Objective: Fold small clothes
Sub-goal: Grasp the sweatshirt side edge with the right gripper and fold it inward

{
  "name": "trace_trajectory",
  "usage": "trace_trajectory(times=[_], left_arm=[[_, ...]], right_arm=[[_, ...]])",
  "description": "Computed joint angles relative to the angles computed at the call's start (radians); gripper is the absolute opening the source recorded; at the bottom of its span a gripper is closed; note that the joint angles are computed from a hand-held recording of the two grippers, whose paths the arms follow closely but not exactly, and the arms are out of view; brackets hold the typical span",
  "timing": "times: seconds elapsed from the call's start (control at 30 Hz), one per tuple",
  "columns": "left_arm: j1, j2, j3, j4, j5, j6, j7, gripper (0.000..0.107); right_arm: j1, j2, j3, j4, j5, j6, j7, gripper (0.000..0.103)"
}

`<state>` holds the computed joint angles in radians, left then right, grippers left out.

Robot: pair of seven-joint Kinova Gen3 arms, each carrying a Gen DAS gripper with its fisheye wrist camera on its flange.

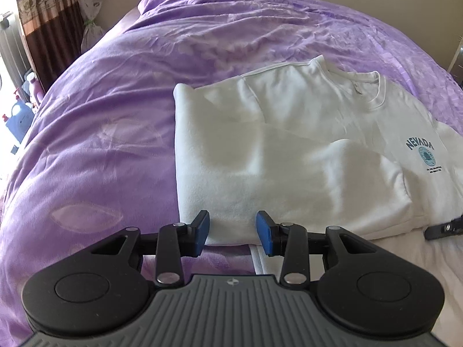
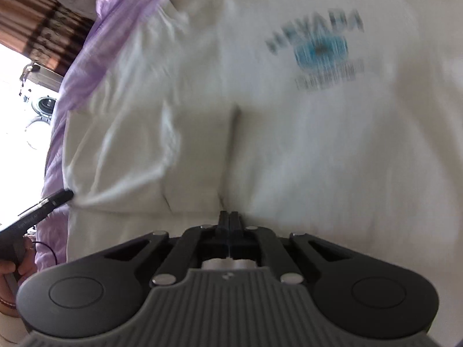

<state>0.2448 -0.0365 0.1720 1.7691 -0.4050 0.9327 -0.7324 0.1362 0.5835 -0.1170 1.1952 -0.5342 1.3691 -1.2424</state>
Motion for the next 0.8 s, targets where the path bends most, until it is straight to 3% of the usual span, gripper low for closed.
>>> trace_trajectory(times=[0.03,0.1,0.13,0.17,0.2,0.43,0.5,0.53,0.57,0.8], left_arm=[[0.001,-0.006,0.001,0.002,-0.003,-0.003,0.001,0.045],[-0.001,-0.02,0.003,0.005,-0.009,-0.014,0.001,0.045],[-0.004,-0.026,0.006,0.005,-0.021,-0.016,0.011,0.045],[-0.006,-0.028,0.01,0.001,-0.03,-0.014,0.02,0.045],[-0.01,-0.031,0.011,-0.002,-0.036,-0.015,0.028,0.045],[-0.035,-0.046,0.016,-0.008,-0.073,-0.013,0.077,0.045],[-0.041,-0.048,0.021,-0.009,-0.093,0.0,0.095,0.045],[-0.045,-0.049,0.022,-0.01,-0.104,0.006,0.109,0.045],[-0.048,-0.052,0.02,-0.007,-0.109,0.006,0.118,0.045],[-0.094,-0.065,-0.003,-0.005,-0.1,-0.019,0.149,0.045]], right_arm=[[0.015,0.005,-0.001,0.001,-0.024,0.005,-0.014,0.0],[0.036,0.005,-0.008,-0.005,-0.063,-0.002,-0.018,0.015],[0.043,0.002,-0.011,-0.01,-0.078,-0.012,-0.016,0.042],[0.051,-0.002,-0.015,-0.011,-0.094,-0.022,-0.013,0.056],[0.056,0.0,-0.019,-0.019,-0.111,-0.028,-0.014,0.057],[0.032,0.112,-0.027,-0.121,-0.113,-0.017,-0.131,0.052],[0.039,0.122,-0.046,-0.115,-0.127,-0.024,-0.126,0.035],[0.035,0.12,-0.05,-0.113,-0.125,-0.026,-0.126,0.015],[0.033,0.124,-0.052,-0.123,-0.124,-0.014,-0.132,0.004],[0.002,0.035,-0.08,-0.196,-0.118,-0.055,-0.045,0.002]])
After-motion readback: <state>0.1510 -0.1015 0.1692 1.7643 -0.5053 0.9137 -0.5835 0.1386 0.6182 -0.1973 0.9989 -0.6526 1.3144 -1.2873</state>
